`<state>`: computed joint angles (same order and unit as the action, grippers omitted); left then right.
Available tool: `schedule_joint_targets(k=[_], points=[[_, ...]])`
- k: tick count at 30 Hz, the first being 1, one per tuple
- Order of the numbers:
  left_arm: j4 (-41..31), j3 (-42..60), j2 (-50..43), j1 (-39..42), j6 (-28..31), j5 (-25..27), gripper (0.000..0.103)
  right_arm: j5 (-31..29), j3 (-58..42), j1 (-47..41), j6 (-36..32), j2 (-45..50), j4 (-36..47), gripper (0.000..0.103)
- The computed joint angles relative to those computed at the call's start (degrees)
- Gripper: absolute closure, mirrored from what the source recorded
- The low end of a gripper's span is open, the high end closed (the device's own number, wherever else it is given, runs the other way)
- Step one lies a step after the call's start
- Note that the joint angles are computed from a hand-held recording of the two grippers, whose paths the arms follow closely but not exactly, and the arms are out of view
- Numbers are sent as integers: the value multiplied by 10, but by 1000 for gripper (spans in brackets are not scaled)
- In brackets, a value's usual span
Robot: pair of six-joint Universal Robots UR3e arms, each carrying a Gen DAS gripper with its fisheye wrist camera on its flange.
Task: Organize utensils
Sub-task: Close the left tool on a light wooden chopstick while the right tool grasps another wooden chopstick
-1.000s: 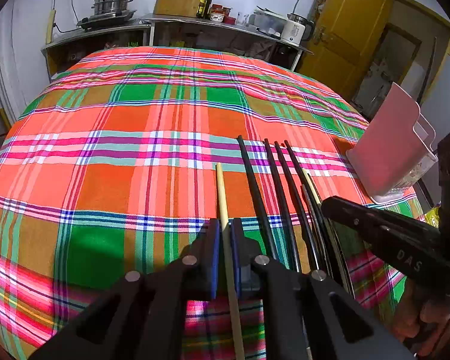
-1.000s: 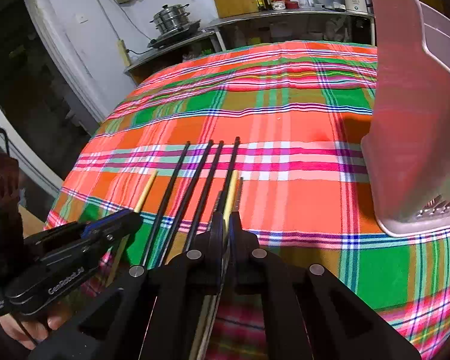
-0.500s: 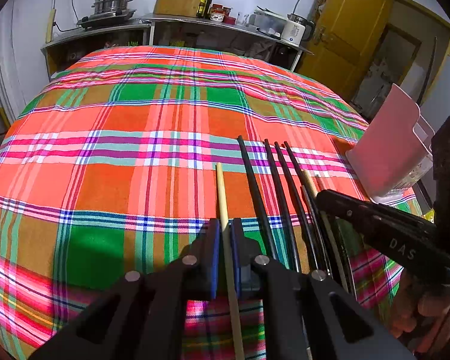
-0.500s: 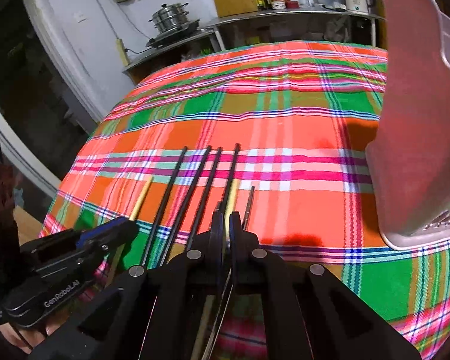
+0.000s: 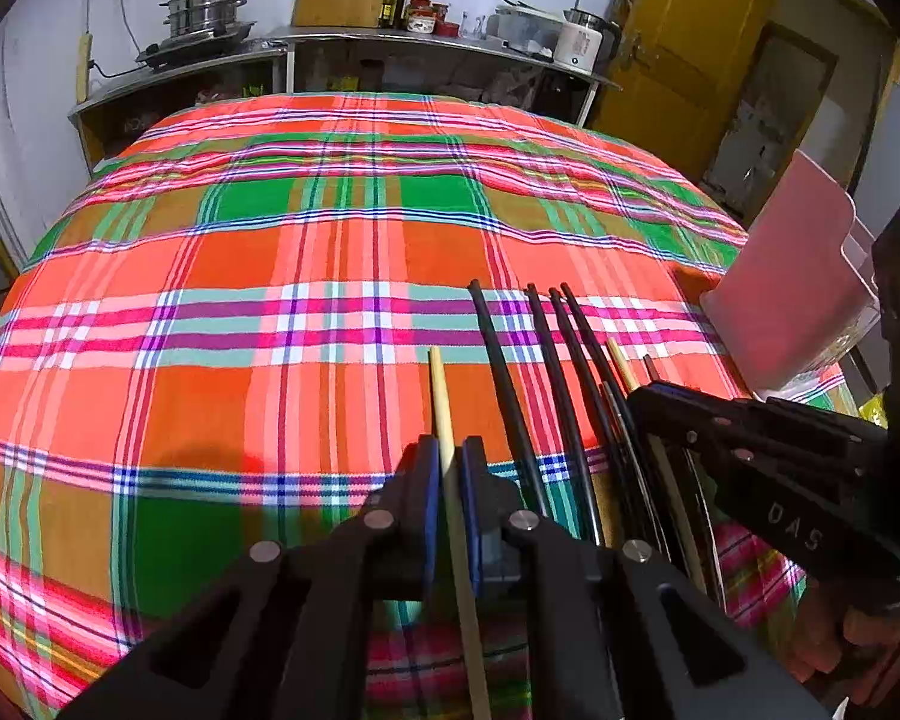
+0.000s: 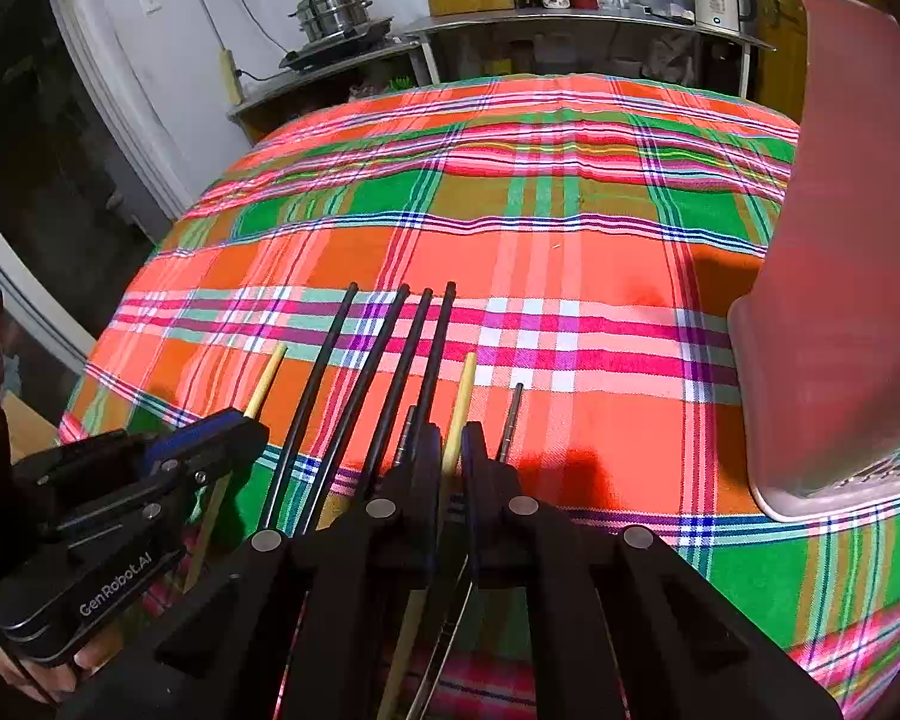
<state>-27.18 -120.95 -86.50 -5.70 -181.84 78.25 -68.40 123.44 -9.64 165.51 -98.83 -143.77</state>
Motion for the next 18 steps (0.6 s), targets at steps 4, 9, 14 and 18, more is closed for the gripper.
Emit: schedule_joint_targets(k=[4, 9, 14, 18], points=[[-33, 38, -19, -6, 11, 7, 93, -2, -8, 2, 1, 4, 7, 96], [-66, 67, -33, 13, 14, -29, 92, 6, -41, 0, -1, 21, 43, 96], [-79, 103, -59, 2, 13, -17, 91, -5, -68, 13, 9, 50, 36, 96], [-79, 123, -78, -7, 12, -7, 92, -20, -91, 23, 22, 75, 30, 96]])
